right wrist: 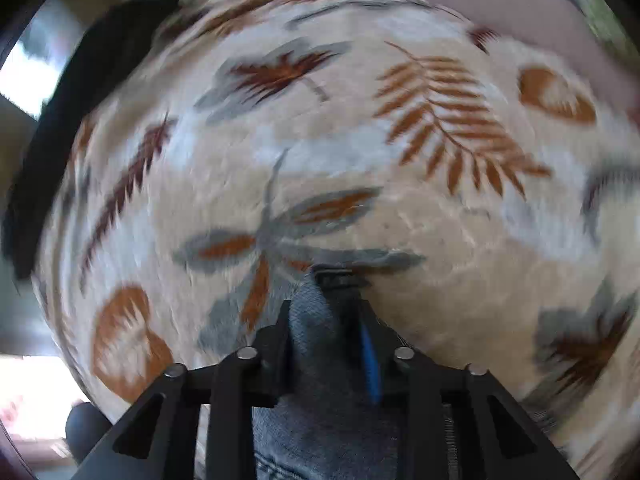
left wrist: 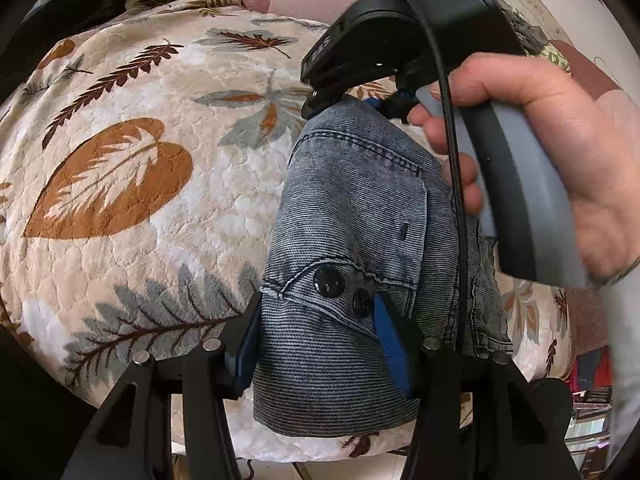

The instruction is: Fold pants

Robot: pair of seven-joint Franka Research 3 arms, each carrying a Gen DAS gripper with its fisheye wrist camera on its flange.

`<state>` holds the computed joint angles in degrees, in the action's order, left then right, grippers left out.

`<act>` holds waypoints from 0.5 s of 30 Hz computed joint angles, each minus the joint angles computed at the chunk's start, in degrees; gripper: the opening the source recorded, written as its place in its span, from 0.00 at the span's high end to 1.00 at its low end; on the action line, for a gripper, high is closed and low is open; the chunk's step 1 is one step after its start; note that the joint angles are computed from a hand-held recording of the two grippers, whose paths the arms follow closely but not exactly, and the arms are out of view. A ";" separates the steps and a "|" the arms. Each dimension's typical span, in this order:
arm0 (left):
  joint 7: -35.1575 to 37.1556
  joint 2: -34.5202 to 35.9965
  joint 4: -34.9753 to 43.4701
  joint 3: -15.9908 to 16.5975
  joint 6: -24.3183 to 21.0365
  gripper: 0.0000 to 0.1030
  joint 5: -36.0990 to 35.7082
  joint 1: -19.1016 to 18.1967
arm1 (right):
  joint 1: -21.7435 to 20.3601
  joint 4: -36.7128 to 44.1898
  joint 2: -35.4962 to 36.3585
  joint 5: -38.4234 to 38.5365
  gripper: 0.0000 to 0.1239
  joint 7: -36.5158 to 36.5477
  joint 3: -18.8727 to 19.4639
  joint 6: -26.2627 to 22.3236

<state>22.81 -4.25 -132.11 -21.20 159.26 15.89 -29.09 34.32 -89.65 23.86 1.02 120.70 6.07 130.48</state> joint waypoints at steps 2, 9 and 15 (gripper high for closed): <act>-0.87 -0.27 0.10 -0.21 -0.71 0.46 0.78 0.03 | -0.40 -3.32 -2.39 1.07 0.64 1.77 -0.20 3.29; -3.48 -0.38 0.34 -0.44 -1.71 0.46 2.62 -0.03 | -1.95 -14.60 -14.50 -1.43 0.50 3.91 0.63 9.65; -5.15 -0.80 0.38 -0.74 -2.84 0.45 4.36 -0.12 | -4.30 -26.82 -21.92 15.14 0.45 -7.79 4.35 14.39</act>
